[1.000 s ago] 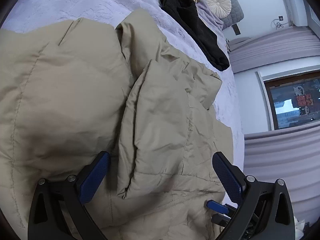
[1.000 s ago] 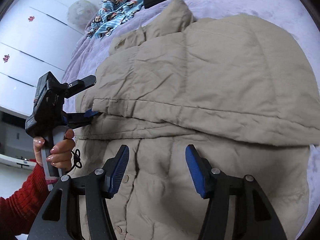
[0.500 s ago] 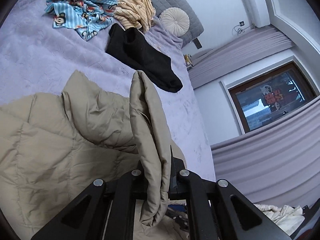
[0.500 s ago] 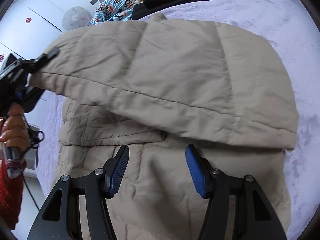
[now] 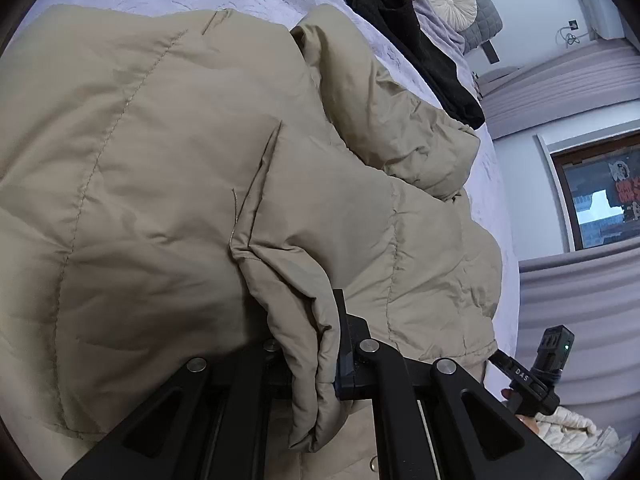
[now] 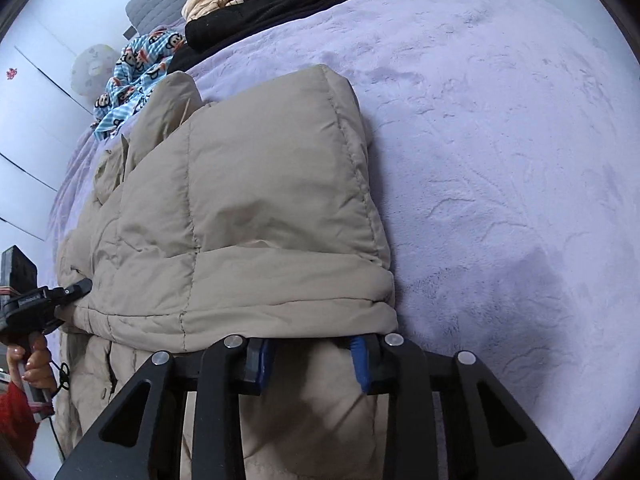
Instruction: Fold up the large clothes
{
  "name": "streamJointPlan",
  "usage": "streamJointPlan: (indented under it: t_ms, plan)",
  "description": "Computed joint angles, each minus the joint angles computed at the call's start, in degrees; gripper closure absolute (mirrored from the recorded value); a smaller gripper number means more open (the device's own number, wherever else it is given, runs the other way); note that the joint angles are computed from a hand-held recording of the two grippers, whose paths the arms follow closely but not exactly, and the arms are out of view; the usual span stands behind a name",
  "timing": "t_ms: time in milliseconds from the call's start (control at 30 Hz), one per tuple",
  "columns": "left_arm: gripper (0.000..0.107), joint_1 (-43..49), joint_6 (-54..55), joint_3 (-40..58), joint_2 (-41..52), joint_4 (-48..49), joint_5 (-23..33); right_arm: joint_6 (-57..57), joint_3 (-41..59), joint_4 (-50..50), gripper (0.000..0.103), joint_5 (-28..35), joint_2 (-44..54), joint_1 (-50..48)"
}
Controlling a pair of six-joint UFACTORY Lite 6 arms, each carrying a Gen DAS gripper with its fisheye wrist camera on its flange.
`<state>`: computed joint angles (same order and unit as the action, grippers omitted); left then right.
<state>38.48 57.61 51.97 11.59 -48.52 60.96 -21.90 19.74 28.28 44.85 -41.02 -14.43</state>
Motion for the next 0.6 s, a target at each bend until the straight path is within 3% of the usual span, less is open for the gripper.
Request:
streamJointPlan:
  t_ms: [133, 200, 267, 367, 433, 533, 600]
  plan:
    - [0.098, -0.46, -0.54, 1.03, 0.48, 0.93, -0.24, 12.45, 2.51, -9.14, 0.063, 11.04, -9.02, 6.23]
    - [0.098, -0.9, -0.52, 0.67, 0.05, 0.89, -1.0, 8.81, 4.66, -6.75, 0.063, 18.91, -16.14, 2.82]
    - [0.098, -2.3, -0.15, -1.84, -1.68, 0.09, -3.12, 5.5, 8.18, -5.24, 0.063, 22.31, -18.34, -2.06]
    - [0.098, -3.04, 0.74, -3.53, -2.64, -0.45, -4.97, 3.01, 13.49, -2.85, 0.063, 17.45, -10.93, -6.32]
    - [0.098, -3.36, 0.68, -3.59, -2.69, -0.4, -5.53, 3.45, 16.6, -1.15, 0.063, 11.83, -2.92, -4.13]
    - [0.098, -4.83, -0.13, -4.01, -3.55, 0.43, -7.25, 4.3, 19.21, 0.01, 0.067, 0.97, 9.33, 4.56]
    - [0.096, -6.55, -2.44, -3.77, -4.52, 2.42, -8.65, 10.66, 18.88, -6.84, 0.069, -8.13, 18.44, 12.33]
